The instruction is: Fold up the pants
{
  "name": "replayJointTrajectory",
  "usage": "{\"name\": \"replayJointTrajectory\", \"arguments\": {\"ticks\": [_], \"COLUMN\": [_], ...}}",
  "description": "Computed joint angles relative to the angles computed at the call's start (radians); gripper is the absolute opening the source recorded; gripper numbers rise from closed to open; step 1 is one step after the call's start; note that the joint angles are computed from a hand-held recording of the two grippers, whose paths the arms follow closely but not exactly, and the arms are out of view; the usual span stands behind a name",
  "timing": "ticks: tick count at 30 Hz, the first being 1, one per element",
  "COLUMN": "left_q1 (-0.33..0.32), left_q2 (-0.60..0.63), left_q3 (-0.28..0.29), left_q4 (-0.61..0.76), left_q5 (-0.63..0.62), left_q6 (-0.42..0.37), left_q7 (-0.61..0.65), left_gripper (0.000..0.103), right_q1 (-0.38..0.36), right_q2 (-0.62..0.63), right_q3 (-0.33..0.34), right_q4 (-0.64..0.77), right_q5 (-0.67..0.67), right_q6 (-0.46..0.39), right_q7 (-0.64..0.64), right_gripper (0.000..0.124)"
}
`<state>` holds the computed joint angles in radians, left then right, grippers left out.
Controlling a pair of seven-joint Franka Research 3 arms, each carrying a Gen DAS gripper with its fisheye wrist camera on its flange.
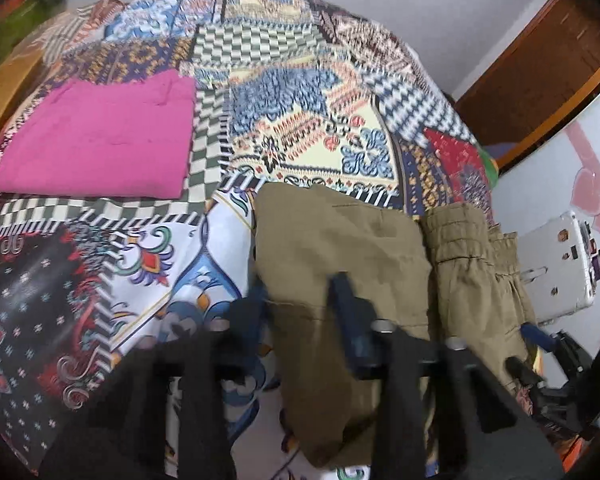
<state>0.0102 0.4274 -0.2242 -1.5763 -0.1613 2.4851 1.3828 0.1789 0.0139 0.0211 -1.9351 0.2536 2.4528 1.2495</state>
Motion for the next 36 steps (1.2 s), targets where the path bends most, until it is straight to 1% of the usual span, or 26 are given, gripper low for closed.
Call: {"name": "replayJointTrajectory", "arguments": {"ticks": [3, 6, 7, 8, 9, 10, 11, 12, 13, 14, 16, 17, 18, 19, 20, 22, 23, 24, 25, 26, 27, 28, 29, 30, 33, 36], "left_q1": [0.015, 0.031, 0.012, -0.035, -0.067, -0.065, -0.03, 0.019, 0.044, 0.053, 0.046, 0.048, 0.048, 0.042, 0.033, 0.009, -0.004, -0.025, -0.046, -0.071, -0.08, -0.084, -0.098, -0.108, -0.09, -0.065], "left_q2": [0.016, 0.022, 0.026, 0.018, 0.016, 0.009, -0.002, -0.025, -0.046, -0.083, -0.137, -0.168, -0.187, -0.199, -0.21, -0.219, -0.217, -0.212, -0.203, -0.188, -0.187, -0.201, -0.221, -0.238, -0.28, -0.297], "left_q3": [-0.011, -0.014, 0.013, 0.075, 0.117, 0.125, 0.098, 0.055, 0.032, 0.02, 0.01, -0.005, -0.014, -0.02, -0.027, -0.03, -0.029, -0.021, -0.007, 0.011, 0.017, 0.02, 0.035, 0.047, 0.053, 0.051], "left_q4": [0.006, 0.011, 0.021, 0.02, 0.027, 0.024, 0.012, -0.014, -0.036, -0.073, -0.128, -0.161, -0.182, -0.196, -0.211, -0.23, -0.235, -0.239, -0.237, -0.23, -0.24, -0.271, -0.3, -0.317, -0.364, -0.368], "left_q5": [-0.025, -0.055, -0.022, 0.081, 0.177, 0.203, 0.168, 0.093, 0.052, 0.039, 0.036, 0.006, -0.028, -0.058, -0.088, -0.126, -0.135, -0.111, -0.067, 0.004, 0.034, 0.054, 0.113, 0.164, 0.169, 0.086], "left_q6": [0.02, 0.022, 0.019, 0.023, 0.01, 0.008, 0.012, 0.016, 0.021, 0.032, 0.041, 0.046, 0.045, 0.04, 0.036, 0.036, 0.032, 0.028, 0.017, -0.011, -0.01, 0.027, 0.045, 0.041, 0.029, 0.005], "left_q7": [0.025, 0.021, -0.018, -0.112, -0.19, -0.215, -0.199, -0.152, -0.112, -0.072, -0.011, 0.044, 0.086, 0.123, 0.16, 0.204, 0.218, 0.204, 0.173, 0.126, 0.116, 0.116, 0.082, 0.042, 0.033, 0.057], "left_gripper": [0.02, 0.02, 0.02, 0.016, 0.015, 0.015, 0.015, 0.015, 0.015, 0.015, 0.016, 0.021, 0.031, 0.036, 0.044, 0.046, 0.049, 0.05, 0.05, 0.05, 0.052, 0.053, 0.061, 0.068, 0.068, 0.066], "right_q1": [-0.005, -0.007, -0.007, -0.006, -0.006, -0.005, -0.006, -0.007, -0.007, -0.007, -0.006, -0.005, -0.005, -0.006, -0.006, -0.006, -0.006, -0.006, -0.006, -0.007, -0.007, -0.007, -0.008, -0.008, -0.009, -0.009], "right_q2": [0.016, 0.012, 0.008, 0.006, 0.002, 0.001, -0.001, -0.002, -0.003, -0.004, -0.003, -0.002, -0.004, -0.008, -0.01, -0.013, -0.013, -0.014, -0.014, -0.014, -0.014, -0.014, -0.015, -0.015, -0.015, -0.017], "right_q3": [-0.003, -0.004, -0.004, -0.004, -0.003, -0.003, -0.003, -0.004, -0.004, -0.004, -0.004, -0.003, -0.003, -0.004, -0.004, -0.004, -0.004, -0.004, -0.004, -0.004, -0.005, -0.005, -0.005, -0.005, -0.005, -0.006], "right_q4": [-0.002, -0.003, -0.01, -0.013, -0.017, -0.017, -0.018, -0.019, -0.02, -0.022, -0.022, -0.021, -0.024, -0.029, -0.032, -0.034, -0.035, -0.035, -0.035, -0.035, -0.035, -0.033, -0.034, -0.036, -0.039, -0.043], "right_q5": [0.046, 0.047, 0.044, 0.036, 0.031, 0.029, 0.034, 0.038, 0.038, 0.038, 0.035, 0.029, 0.027, 0.028, 0.028, 0.026, 0.024, 0.023, 0.023, 0.024, 0.026, 0.028, 0.028, 0.03, 0.037, 0.044], "right_q6": [-0.016, -0.02, -0.017, -0.014, -0.013, -0.013, -0.014, -0.016, -0.015, -0.012, -0.009, -0.006, -0.003, -0.002, 0.0, 0.0, 0.0, 0.0, -0.002, -0.003, -0.004, -0.007, -0.006, -0.004, 0.001, 0.007], "right_q7": [-0.02, -0.027, -0.029, -0.029, -0.027, -0.023, -0.023, -0.022, -0.021, -0.02, -0.013, -0.008, -0.006, -0.007, -0.004, -0.001, 0.001, 0.002, 0.002, 0.0, -0.003, -0.006, -0.009, -0.013, -0.019, -0.023], "right_gripper": [0.059, 0.058, 0.058, 0.058, 0.058, 0.058, 0.058, 0.058, 0.058, 0.058, 0.058, 0.058, 0.058, 0.058, 0.058, 0.058, 0.058, 0.058, 0.058, 0.058, 0.058, 0.058, 0.058, 0.058, 0.058, 0.058]}}
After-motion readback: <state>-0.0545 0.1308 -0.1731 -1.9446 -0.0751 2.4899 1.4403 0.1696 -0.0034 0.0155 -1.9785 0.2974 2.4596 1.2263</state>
